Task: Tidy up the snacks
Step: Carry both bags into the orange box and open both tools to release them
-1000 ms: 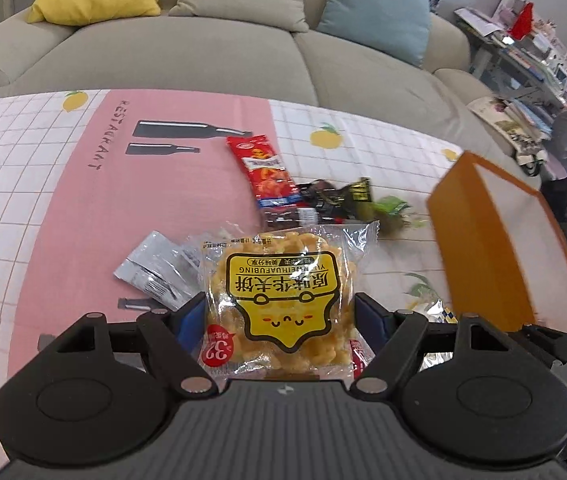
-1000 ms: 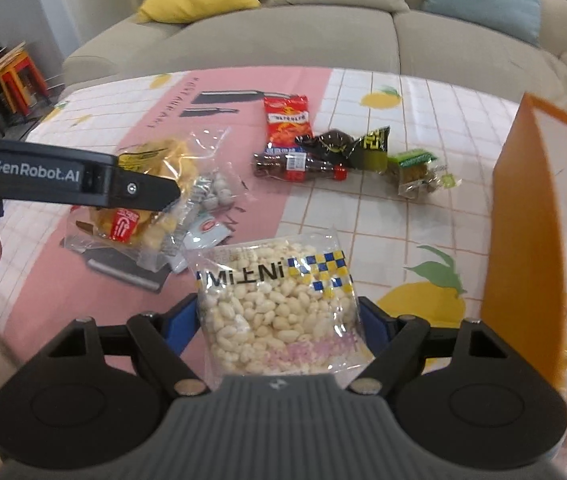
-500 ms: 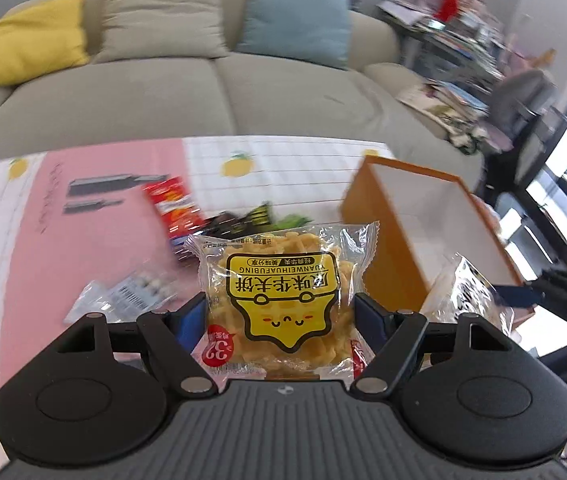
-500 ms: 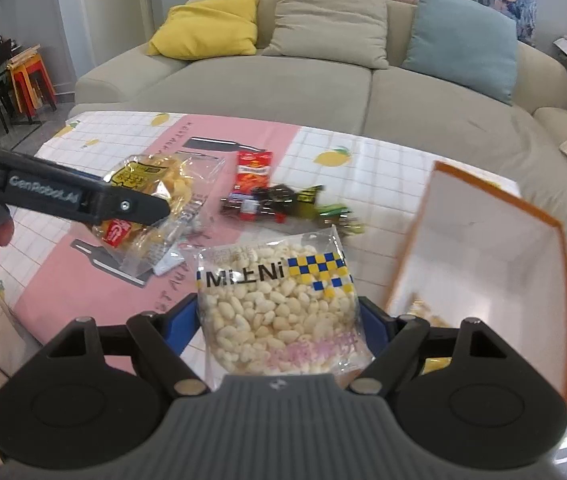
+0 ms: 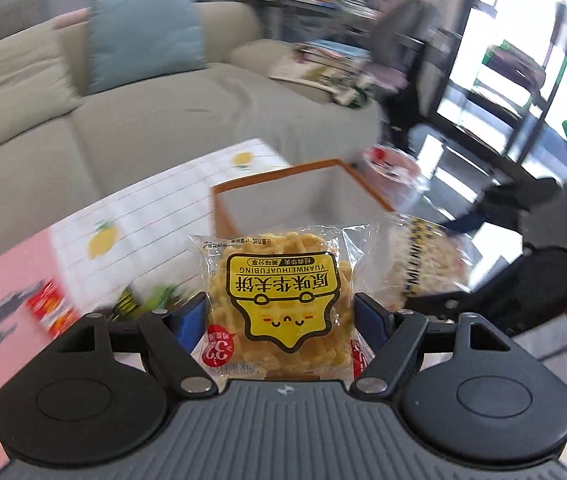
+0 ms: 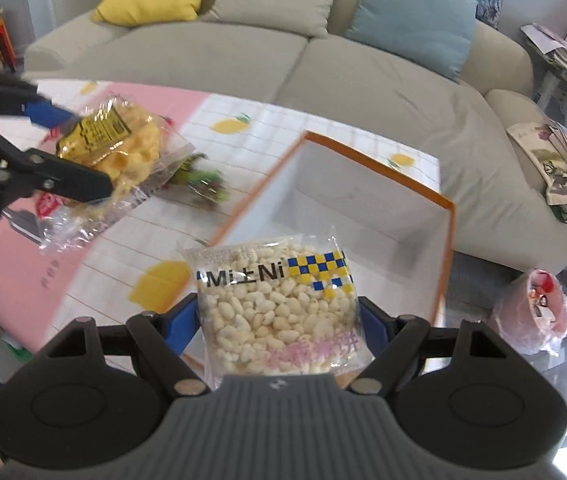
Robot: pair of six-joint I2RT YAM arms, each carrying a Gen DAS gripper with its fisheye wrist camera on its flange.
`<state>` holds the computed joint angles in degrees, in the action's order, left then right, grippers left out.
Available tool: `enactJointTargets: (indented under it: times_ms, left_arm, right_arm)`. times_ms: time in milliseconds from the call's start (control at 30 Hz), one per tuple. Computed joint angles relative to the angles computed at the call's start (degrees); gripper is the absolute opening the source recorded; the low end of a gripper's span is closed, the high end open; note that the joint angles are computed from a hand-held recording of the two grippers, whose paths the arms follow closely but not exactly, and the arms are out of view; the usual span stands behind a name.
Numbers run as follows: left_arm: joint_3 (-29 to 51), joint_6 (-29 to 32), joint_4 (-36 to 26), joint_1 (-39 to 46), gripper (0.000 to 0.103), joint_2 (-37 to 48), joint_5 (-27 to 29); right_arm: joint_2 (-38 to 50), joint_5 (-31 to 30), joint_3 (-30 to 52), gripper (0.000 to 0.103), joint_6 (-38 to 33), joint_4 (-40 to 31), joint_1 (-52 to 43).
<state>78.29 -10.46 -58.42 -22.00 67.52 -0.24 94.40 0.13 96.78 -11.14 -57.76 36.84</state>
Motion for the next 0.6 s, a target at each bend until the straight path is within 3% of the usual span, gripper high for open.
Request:
enactJointTargets:
  times_ms: [267,600]
  left_arm:
    - [8.8,10.0,1.6,-3.7,0.088,15.5,1.8]
    - [15.3,24.3,-0.7,-4.6,0.088,30.7,-0.7]
  right_arm:
    - [8.7,-1.5,7.4,0.079,-10.8,-4.0,-6.7]
    - [22.7,-4.7,19.1,0.08,-19.9,-9.9,-9.6]
